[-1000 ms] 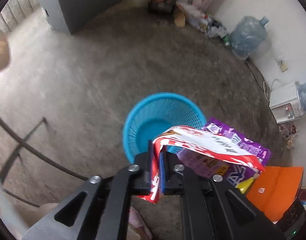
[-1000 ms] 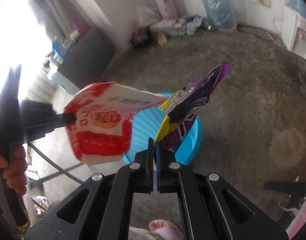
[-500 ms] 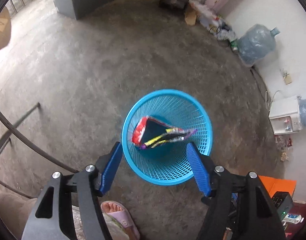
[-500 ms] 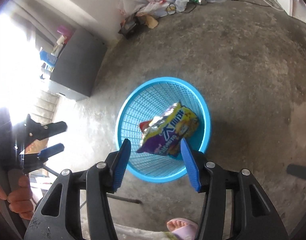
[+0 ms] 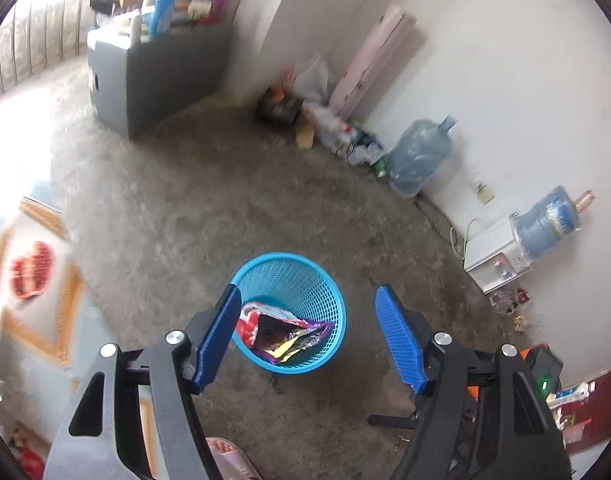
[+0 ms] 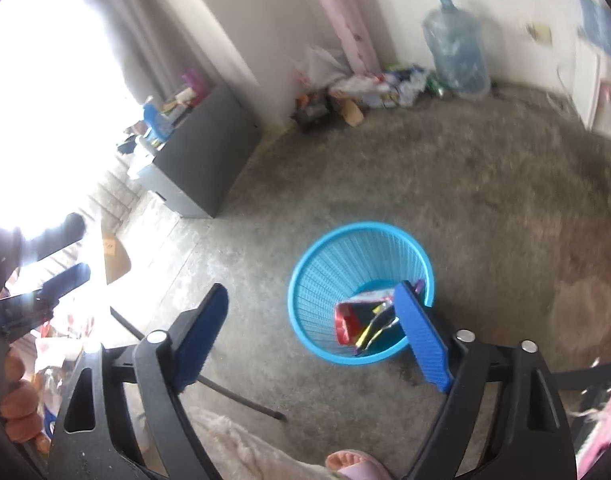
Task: Collect trash
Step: 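Move both open tools back toward the table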
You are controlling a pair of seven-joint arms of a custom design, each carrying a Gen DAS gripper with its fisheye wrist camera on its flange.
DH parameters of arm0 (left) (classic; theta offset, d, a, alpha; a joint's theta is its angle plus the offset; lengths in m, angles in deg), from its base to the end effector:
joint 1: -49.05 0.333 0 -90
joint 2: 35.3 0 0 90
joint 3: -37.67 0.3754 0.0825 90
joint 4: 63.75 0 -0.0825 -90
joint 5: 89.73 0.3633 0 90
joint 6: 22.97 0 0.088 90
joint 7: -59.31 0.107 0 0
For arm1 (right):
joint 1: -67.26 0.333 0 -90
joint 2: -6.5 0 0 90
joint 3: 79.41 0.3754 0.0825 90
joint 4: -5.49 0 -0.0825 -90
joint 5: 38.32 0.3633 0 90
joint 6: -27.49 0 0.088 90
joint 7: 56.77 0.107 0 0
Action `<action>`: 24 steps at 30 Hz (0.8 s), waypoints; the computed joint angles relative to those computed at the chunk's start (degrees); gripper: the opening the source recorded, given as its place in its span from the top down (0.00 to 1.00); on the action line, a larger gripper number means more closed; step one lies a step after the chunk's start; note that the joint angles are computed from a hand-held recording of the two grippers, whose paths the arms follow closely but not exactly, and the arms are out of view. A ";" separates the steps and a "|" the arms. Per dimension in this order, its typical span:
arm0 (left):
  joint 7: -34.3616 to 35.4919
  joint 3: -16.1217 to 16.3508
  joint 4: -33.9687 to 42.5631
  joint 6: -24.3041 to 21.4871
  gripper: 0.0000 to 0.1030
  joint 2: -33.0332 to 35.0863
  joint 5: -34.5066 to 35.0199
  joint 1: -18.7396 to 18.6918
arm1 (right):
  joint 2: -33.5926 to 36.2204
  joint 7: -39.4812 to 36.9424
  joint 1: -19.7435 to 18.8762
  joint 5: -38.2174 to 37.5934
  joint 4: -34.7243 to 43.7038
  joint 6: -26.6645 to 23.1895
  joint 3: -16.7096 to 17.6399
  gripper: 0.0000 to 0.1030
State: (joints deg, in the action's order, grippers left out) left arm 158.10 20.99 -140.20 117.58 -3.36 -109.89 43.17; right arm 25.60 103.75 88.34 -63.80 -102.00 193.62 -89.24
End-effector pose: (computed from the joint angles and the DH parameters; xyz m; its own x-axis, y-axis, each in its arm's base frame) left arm 0.7310 -0.2343 0.5401 -0.3396 -0.8548 0.3925 -0.8468 0.0962 -0.5231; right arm 0.6524 0.1708 0.4807 -0.4278 -0.8216 -0.3767 -0.6070 0.5700 -0.5538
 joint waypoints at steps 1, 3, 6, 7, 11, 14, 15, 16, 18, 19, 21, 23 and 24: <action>1.55 -0.67 -1.91 -0.01 0.32 -1.72 -0.93 1.20 | -0.44 0.95 1.66 -2.24 0.59 -1.17 -1.34 0.14; 4.75 -0.99 -5.47 -1.01 0.29 -5.22 -2.17 3.11 | -0.99 2.26 3.55 -6.67 2.09 -3.60 -2.32 0.09; 8.23 0.30 -14.87 4.30 0.23 -12.21 -3.64 4.21 | -1.37 3.40 4.70 -13.38 4.02 -5.94 -1.99 0.08; 9.17 0.87 -18.24 6.17 0.20 -14.70 -4.26 4.64 | -1.52 2.26 4.28 -13.95 4.50 -6.40 -0.78 0.08; 11.87 3.48 -27.94 9.96 0.11 -22.61 -8.27 6.57 | -0.92 -9.05 0.42 -6.90 6.13 -6.43 5.52 0.08; 12.96 6.24 -33.47 11.75 0.06 -27.56 -12.82 7.99 | -0.24 -8.93 3.87 -10.19 9.41 -13.16 4.13 0.08; 11.69 7.51 -35.63 13.23 0.06 -29.38 -12.44 8.15 | 0.04 -7.51 5.05 -12.63 10.15 -14.32 3.40 0.08; 10.43 8.55 -36.94 14.06 0.06 -30.58 -11.63 8.22 | 0.06 -5.36 6.59 -16.17 10.75 -15.88 2.40 0.08; 8.50 10.77 -39.48 14.99 0.06 -33.02 -10.27 8.99 | 0.51 -2.68 7.68 -21.14 11.57 -17.04 2.00 0.08; 7.62 11.62 -40.55 15.54 0.06 -33.98 -9.97 9.30 | 0.75 -1.82 7.99 -23.16 12.08 -17.53 2.08 0.08; 5.46 13.34 -42.16 16.33 0.06 -35.58 -9.55 10.15 | 1.27 -1.89 7.51 -24.97 12.98 -16.92 2.92 0.08; 3.37 14.67 -43.72 17.70 0.06 -36.90 -9.62 10.93 | 1.36 -1.06 6.65 -26.49 12.83 -12.96 3.15 0.08; 2.94 15.24 -44.26 18.68 0.06 -37.19 -10.03 11.14 | 1.35 0.07 6.18 -27.40 12.43 -9.77 2.96 0.08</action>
